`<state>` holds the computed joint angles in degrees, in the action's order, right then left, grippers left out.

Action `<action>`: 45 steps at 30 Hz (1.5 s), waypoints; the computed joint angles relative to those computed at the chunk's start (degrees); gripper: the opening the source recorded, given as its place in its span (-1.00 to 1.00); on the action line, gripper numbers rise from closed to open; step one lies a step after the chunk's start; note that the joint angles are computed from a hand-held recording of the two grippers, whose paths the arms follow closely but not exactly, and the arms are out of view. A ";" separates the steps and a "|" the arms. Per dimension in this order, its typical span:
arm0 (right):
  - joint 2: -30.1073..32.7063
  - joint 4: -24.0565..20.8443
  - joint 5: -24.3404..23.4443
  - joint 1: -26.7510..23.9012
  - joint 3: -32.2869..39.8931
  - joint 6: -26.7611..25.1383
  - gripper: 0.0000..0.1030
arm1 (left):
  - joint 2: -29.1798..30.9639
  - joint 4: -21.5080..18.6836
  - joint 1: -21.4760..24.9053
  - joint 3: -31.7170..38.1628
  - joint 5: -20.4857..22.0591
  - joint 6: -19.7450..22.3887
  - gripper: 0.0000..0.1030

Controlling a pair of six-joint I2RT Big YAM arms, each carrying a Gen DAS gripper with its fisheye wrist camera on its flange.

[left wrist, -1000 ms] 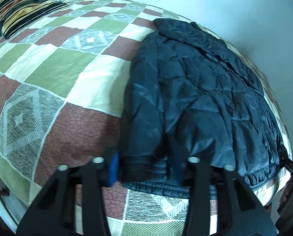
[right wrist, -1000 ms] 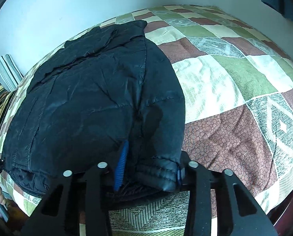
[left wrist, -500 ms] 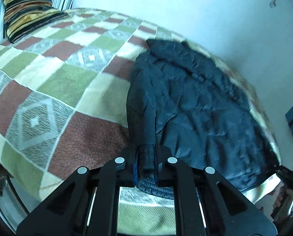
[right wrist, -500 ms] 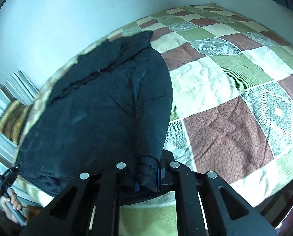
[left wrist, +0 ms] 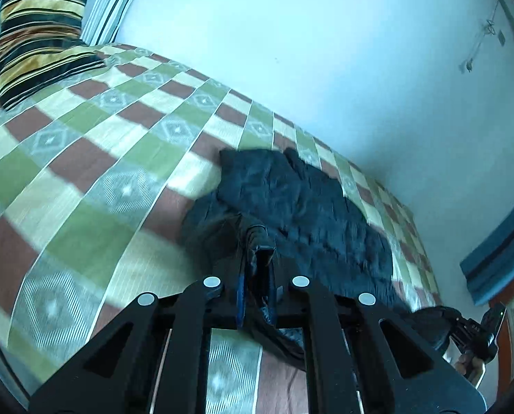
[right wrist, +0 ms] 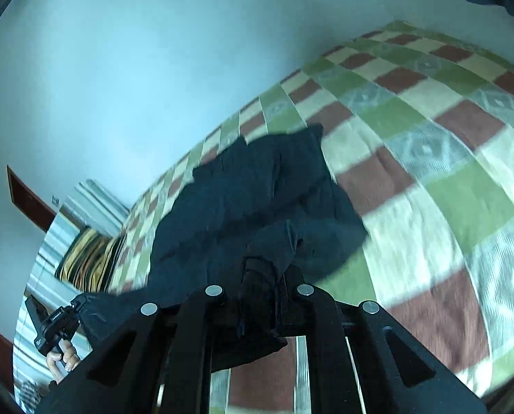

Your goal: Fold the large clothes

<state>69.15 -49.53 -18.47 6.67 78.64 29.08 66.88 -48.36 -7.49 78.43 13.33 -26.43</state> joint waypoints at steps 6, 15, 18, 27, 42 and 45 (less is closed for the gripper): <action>13.47 0.28 -0.53 -0.84 12.23 0.75 -0.80 | 15.02 -0.63 -0.86 13.45 -2.81 -1.45 -0.82; 32.85 -7.60 1.27 -0.55 29.19 1.43 -0.80 | 34.46 -7.13 -1.91 29.19 -5.64 -1.30 -0.82; 36.13 -8.82 1.70 -0.59 30.71 1.46 -0.80 | 38.06 -8.81 -2.30 31.72 -6.98 -0.13 -0.81; 34.89 -6.29 0.56 -0.75 28.37 -0.18 -0.66 | 38.02 -7.56 -1.62 30.81 -4.42 0.84 -0.59; 28.78 -5.44 2.83 -1.37 25.21 -11.77 0.28 | 30.22 -3.68 0.36 23.68 -3.92 10.84 0.31; 30.23 -7.42 5.06 -0.94 27.29 -16.09 0.29 | 30.55 -3.75 0.16 23.67 -4.92 15.44 0.31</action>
<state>99.38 -56.95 -13.41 5.73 105.93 12.99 97.43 -52.12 -7.33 102.10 8.41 -10.98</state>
